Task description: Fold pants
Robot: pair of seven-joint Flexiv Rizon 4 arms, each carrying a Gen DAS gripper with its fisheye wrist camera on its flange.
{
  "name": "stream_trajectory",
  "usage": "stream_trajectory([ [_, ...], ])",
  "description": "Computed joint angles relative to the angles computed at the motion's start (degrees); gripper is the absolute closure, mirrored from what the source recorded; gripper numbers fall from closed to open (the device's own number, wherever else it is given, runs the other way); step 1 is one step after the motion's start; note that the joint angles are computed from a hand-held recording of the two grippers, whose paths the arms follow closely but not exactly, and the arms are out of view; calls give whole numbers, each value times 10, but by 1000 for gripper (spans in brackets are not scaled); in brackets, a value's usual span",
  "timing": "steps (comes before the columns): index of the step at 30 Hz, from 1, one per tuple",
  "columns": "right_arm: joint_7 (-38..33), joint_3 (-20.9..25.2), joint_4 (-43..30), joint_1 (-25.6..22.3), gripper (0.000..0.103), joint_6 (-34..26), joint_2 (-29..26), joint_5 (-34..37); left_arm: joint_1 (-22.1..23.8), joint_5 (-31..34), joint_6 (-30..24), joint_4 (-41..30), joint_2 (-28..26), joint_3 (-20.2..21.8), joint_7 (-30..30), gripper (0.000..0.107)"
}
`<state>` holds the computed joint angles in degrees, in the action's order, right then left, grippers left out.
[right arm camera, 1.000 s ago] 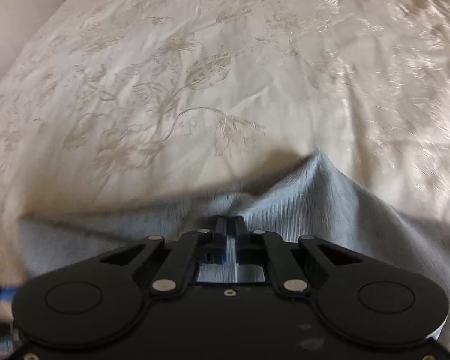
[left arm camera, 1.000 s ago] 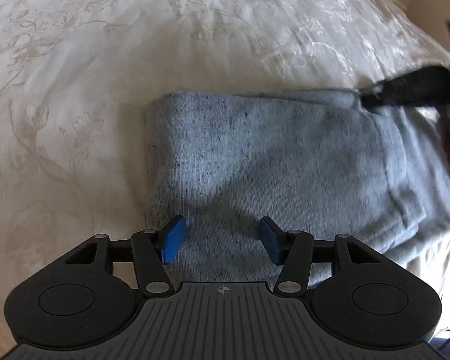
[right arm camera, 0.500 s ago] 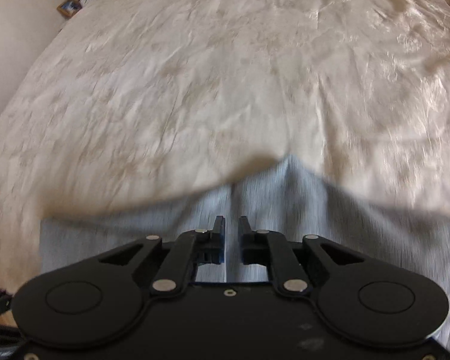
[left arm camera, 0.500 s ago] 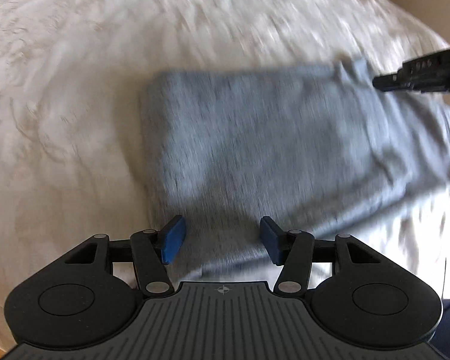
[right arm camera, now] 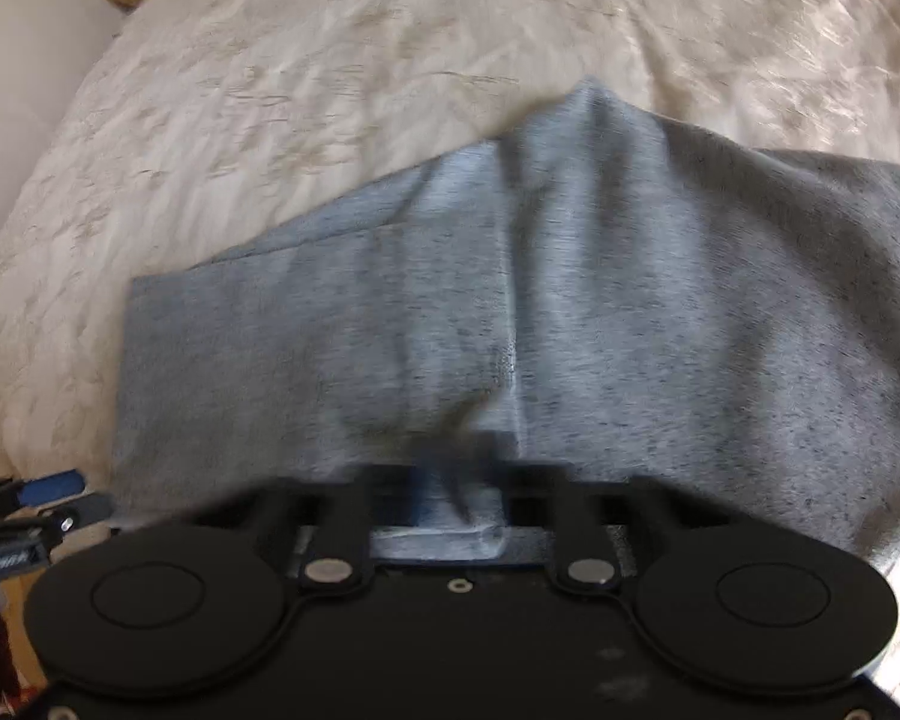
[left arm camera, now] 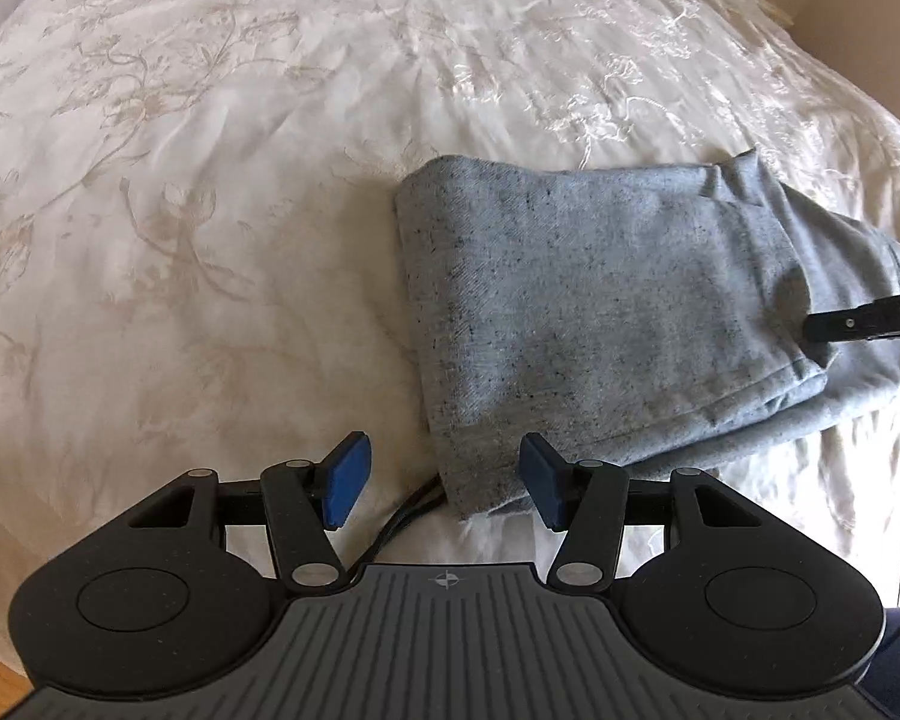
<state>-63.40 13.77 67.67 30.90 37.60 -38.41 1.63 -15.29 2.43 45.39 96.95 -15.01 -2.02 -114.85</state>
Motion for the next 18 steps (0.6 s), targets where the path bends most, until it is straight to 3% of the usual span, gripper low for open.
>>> stream_trajectory([
  [6, 19, -21, 34, 19, 99, -2, 21, -45, 4, -27, 41, 18, -4, -13, 45, 53],
  [11, 56, -22, 48, 19, 99, 8, 26, -53, -21, 28, 11, 0, -9, -10, 82, 53],
  [18, 66, -19, 43, 21, 98, -3, 23, -66, -38, 61, 12, -4, -14, 7, 0, 53],
])
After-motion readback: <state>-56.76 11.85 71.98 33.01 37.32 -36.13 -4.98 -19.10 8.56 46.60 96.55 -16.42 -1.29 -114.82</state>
